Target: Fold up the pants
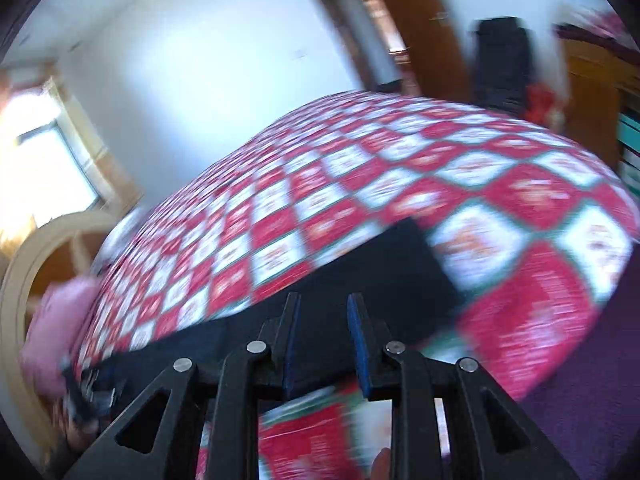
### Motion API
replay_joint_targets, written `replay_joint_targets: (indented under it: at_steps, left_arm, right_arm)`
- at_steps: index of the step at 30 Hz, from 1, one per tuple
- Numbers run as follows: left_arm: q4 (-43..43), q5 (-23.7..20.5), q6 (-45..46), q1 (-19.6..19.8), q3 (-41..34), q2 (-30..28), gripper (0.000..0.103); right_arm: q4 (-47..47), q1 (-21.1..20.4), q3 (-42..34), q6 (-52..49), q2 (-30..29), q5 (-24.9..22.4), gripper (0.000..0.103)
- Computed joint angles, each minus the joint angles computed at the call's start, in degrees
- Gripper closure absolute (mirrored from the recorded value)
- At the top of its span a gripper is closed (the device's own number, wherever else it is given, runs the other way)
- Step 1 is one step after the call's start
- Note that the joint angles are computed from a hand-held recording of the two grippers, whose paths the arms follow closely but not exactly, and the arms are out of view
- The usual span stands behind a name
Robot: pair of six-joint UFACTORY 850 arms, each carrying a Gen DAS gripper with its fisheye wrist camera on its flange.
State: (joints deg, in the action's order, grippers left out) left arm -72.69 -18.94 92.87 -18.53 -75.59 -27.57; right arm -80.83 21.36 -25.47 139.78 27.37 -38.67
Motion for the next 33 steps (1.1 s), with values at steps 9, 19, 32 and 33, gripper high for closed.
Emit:
replay_joint_targets:
  at_steps: [9, 19, 32, 33]
  left_arm:
    - [-1.1, -0.3, 1.0, 0.3, 0.2, 0.0, 0.0]
    - [-1.5, -0.4, 1.3, 0.3, 0.1, 0.0, 0.0]
    - [-4.5, 0.1, 3.7, -0.1, 0.6, 0.1, 0.0]
    - [-4.5, 0.1, 3.7, -0.1, 0.7, 0.1, 0.0]
  right_arm:
    - [1.4, -6.9, 3.3, 2.4, 1.3, 6.6, 0.078]
    - [-6.8, -8.3, 5.6, 12.2, 2.0, 8.4, 0.078]
    - [-9.0, -7.6, 3.5, 12.3, -1.8, 6.0, 0.05]
    - [-12.5, -8.6, 4.0, 15.9, -1.9, 6.8, 0.05]
